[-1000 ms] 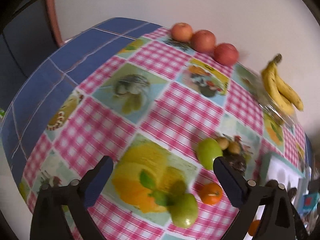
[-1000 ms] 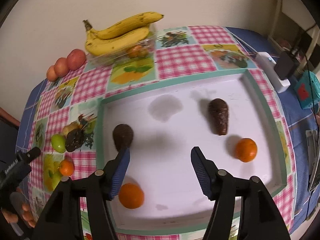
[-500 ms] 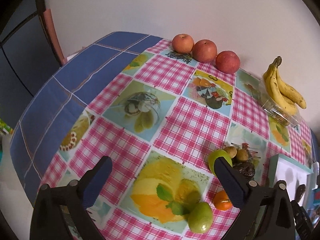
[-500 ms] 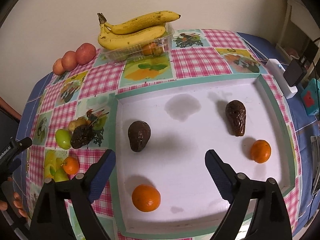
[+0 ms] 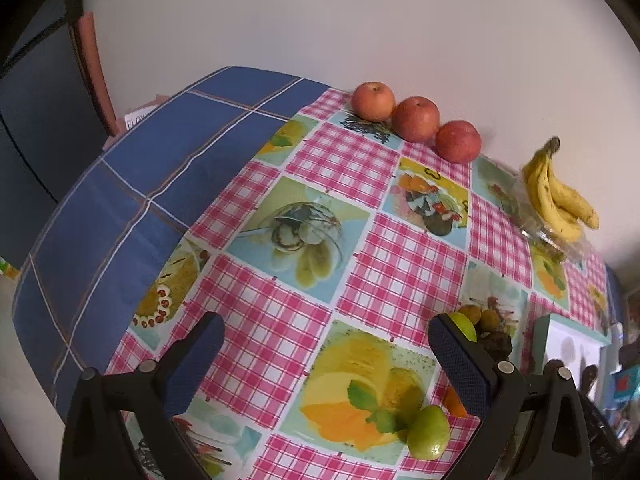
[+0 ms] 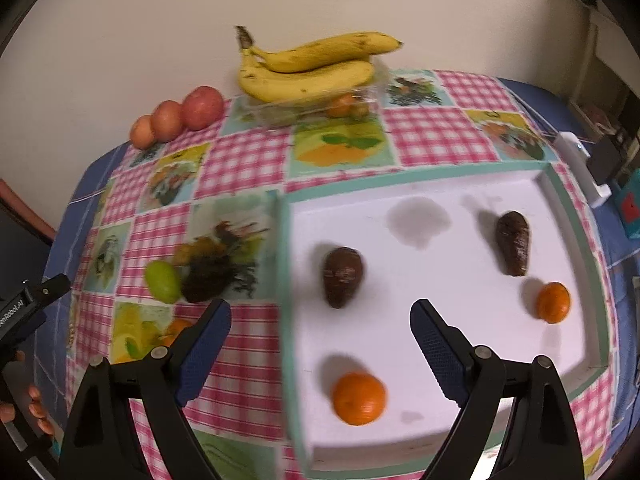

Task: Organize fruits
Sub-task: 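Withdraw both open tools from the tray back toward the fruit pile, then grasp an orange with the right tool while the left tool grasps a green pear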

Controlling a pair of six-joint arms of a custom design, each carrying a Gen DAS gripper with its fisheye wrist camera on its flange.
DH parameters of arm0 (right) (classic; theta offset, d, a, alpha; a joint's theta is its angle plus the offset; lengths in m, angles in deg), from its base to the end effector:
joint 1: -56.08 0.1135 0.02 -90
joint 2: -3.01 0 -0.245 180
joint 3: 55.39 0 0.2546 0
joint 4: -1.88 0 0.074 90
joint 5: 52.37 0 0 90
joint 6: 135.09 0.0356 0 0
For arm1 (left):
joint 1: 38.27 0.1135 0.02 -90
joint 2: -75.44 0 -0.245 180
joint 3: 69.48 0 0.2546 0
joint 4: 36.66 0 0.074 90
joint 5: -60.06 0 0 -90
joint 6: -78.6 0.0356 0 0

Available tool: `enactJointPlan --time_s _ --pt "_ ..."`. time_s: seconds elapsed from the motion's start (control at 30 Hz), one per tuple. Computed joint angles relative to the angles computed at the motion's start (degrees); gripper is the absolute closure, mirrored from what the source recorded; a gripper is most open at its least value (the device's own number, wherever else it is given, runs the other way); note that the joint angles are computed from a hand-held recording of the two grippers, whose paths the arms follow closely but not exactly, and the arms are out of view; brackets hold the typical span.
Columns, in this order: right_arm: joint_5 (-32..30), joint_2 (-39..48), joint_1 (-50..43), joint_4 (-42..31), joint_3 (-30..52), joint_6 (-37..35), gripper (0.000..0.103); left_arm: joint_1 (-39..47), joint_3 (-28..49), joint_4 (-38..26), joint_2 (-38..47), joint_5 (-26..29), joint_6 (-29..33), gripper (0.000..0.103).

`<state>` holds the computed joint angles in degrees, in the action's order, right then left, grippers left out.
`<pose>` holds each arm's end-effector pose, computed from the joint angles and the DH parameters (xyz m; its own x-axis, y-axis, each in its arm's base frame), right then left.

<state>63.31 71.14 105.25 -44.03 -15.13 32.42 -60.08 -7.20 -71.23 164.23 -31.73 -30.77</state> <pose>0.1316 0.1287 0.1200 -0.7243 0.5076 -0.4667 0.4826 0.8566 0.1827 0.2749 -0.1088 0.1489 -0.8852 -0.0028 -0.4653 0.0676 0.9886 -0.1346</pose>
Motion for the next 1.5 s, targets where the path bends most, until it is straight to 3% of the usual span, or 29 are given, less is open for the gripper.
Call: enactJointPlan --time_s 0.33,0.67,0.73,1.17,1.5 --pt "-3.33 9.51 0.17 10.44 4.19 -1.91 0.012 5.77 0.78 0.44 3.90 4.71 2.50 0.000" --pt "-7.06 22.32 0.57 15.87 11.12 -4.74 0.019 15.24 -0.46 2.85 6.42 7.99 -0.29 0.000" --pt "-7.48 23.49 0.71 16.75 11.87 -5.00 0.031 16.05 -0.44 3.00 6.62 8.16 -0.09 0.000" --pt "-11.51 33.30 0.41 20.35 17.29 -8.15 0.047 12.38 1.40 3.00 12.19 9.56 0.27 0.000" --pt "-13.64 34.33 -0.81 24.82 15.90 -9.35 0.066 9.85 2.25 2.37 13.82 9.86 -0.52 0.000"
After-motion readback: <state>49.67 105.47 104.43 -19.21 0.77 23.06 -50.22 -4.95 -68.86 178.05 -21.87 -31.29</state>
